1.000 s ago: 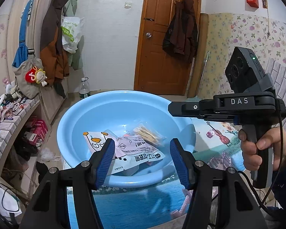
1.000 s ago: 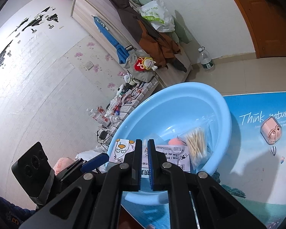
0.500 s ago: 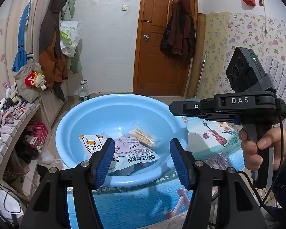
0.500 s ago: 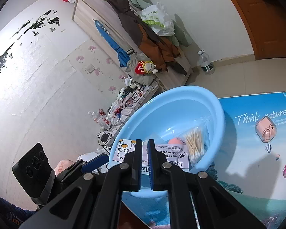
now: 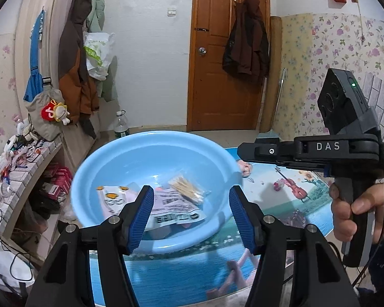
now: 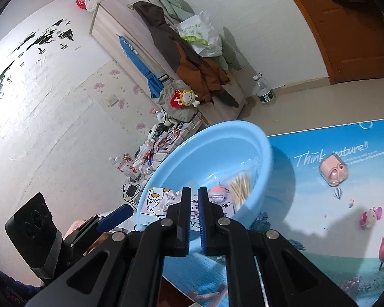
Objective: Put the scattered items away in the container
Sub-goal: 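Withdraw both grippers from the basin toward the Hello Kitty toy and pink figurine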
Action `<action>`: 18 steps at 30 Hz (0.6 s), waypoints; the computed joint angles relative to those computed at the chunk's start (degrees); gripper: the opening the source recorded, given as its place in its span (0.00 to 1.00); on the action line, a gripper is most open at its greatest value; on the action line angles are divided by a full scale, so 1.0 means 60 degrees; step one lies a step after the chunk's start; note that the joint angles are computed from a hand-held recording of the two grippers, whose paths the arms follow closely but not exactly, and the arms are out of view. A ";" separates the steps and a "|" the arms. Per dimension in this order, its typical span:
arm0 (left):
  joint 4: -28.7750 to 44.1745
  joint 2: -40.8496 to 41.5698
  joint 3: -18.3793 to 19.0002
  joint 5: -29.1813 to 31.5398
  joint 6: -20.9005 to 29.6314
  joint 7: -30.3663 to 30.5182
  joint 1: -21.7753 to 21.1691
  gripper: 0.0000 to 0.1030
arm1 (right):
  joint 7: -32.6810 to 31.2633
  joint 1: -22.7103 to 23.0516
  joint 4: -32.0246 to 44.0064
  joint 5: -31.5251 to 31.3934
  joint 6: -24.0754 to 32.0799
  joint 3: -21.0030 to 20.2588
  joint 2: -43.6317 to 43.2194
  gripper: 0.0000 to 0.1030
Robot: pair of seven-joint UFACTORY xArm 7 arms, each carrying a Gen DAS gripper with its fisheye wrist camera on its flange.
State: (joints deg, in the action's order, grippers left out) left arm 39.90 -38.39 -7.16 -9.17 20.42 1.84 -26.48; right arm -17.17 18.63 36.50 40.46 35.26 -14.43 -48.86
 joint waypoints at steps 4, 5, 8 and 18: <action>0.0191 0.0216 -0.0269 0.0009 -0.0003 -0.0155 -0.0148 0.57 | 0.0091 -0.0315 -0.0179 -0.0164 0.0192 -0.0186 -0.0428 0.07; 0.0222 0.0253 -0.0318 0.0017 -0.0005 -0.0190 -0.0186 0.57 | 0.0117 -0.0403 -0.0228 -0.0220 0.0246 -0.0230 -0.0531 0.07; 0.0358 0.0437 -0.0507 0.0054 -0.0011 -0.0301 -0.0321 0.59 | 0.0256 -0.0736 -0.0363 -0.0433 0.0437 -0.0375 -0.0840 0.07; 0.0983 0.1231 -0.1422 0.0620 -0.0054 -0.1027 -0.0482 0.69 | 0.0503 -0.2105 -0.0627 -0.1427 0.1296 -0.0986 -0.1789 0.07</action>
State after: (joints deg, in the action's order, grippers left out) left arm 45.80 -31.00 -15.69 -5.45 20.10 -4.32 -29.37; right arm -14.16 6.00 32.74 31.90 43.04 -20.34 -59.59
